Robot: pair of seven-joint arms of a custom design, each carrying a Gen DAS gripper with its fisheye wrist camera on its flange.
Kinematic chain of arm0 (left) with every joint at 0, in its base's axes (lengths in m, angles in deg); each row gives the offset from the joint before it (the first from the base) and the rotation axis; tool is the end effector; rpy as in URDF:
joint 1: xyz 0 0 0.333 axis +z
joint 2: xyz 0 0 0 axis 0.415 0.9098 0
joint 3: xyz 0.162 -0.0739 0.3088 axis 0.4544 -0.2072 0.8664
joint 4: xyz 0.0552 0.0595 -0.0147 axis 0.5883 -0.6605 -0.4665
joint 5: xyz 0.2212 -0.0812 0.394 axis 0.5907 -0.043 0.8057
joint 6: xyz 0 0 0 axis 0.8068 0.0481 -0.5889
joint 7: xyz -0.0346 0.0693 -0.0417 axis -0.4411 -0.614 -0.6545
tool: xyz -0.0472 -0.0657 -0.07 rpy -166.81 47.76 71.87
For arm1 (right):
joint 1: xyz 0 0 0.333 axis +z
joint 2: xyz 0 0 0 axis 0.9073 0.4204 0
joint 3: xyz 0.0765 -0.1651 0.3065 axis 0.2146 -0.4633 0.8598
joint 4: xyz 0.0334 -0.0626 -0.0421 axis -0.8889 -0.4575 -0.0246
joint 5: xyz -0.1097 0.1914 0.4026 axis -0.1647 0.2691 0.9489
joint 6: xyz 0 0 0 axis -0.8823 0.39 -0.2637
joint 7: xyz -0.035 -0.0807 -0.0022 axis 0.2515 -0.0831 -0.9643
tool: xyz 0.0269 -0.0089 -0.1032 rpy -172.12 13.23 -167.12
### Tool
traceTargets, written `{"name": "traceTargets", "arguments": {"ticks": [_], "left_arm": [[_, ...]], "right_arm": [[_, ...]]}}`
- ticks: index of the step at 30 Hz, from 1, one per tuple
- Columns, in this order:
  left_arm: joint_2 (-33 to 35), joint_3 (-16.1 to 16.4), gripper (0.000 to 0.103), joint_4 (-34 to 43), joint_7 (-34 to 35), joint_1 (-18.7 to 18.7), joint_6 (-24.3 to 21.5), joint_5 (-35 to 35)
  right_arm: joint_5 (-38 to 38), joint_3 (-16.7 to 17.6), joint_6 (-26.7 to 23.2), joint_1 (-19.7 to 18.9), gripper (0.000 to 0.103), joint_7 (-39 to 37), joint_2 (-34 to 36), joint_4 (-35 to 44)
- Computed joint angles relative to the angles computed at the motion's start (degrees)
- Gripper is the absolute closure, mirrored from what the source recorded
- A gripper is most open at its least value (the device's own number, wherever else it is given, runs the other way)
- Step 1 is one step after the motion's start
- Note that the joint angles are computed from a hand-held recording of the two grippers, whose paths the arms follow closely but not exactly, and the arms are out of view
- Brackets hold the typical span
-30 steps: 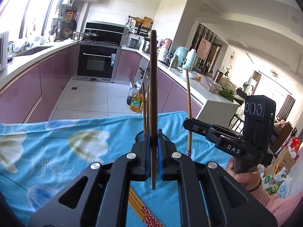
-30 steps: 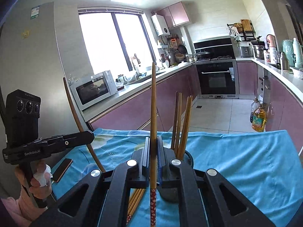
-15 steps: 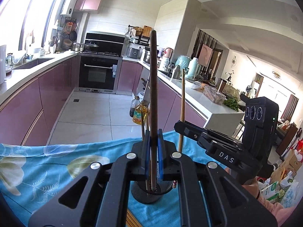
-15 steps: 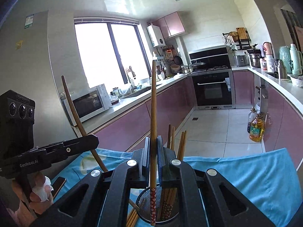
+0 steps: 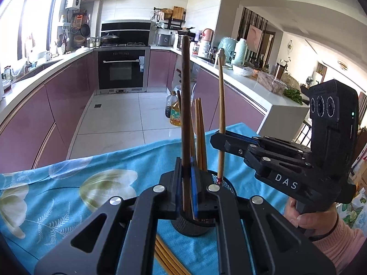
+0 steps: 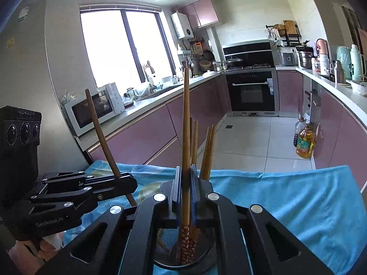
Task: Organize utensils
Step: 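Lower both chopsticks into the black mesh cup and open both grippers, then move both open grippers back to the chopstick pile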
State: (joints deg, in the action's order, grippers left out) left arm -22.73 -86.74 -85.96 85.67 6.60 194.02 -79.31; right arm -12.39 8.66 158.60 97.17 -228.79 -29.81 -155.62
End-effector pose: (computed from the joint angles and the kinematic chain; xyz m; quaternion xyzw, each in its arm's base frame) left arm 0.6025 -0.3929 0.6225 -0.3433 0.8199 -0.4483 0.0942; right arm 0.4826 0.4746 0.5959 -0.5633 0.6489 -0.2684 0.4354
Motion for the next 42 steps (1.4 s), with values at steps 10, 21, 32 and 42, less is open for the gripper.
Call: {"name": "traceTargets", "arguments": {"ticks": [10, 21, 32, 42], "left_arm": [[4.02, 0.73, 0.095, 1.81, -5.67, -1.23, -1.68, 8.69], [2.1, -0.33, 0.074, -1.9, -4.11, 0.95, 1.28, 4.0], [-7.94, 1.44, 0.064, -14.77, 4.47, 0.94, 8.75, -6.72], [-13.02, 4.27, 0.059, -25.18, 1.2, -0.04, 6.35, -3.32]], "right_arm": [[14.59, -0.44, -1.74, 0.22, 0.091, -11.53, 2.03, 1.0], [10.67, -0.79, -1.29, 0.73, 0.079, -6.7, 1.14, -0.06], [3.24, 1.66, 1.39, 1.55, 0.07, -2.93, -1.85, -2.16], [13.72, 2.79, 3.56, 4.68, 0.063, -13.01, 2.66, -2.44]]}}
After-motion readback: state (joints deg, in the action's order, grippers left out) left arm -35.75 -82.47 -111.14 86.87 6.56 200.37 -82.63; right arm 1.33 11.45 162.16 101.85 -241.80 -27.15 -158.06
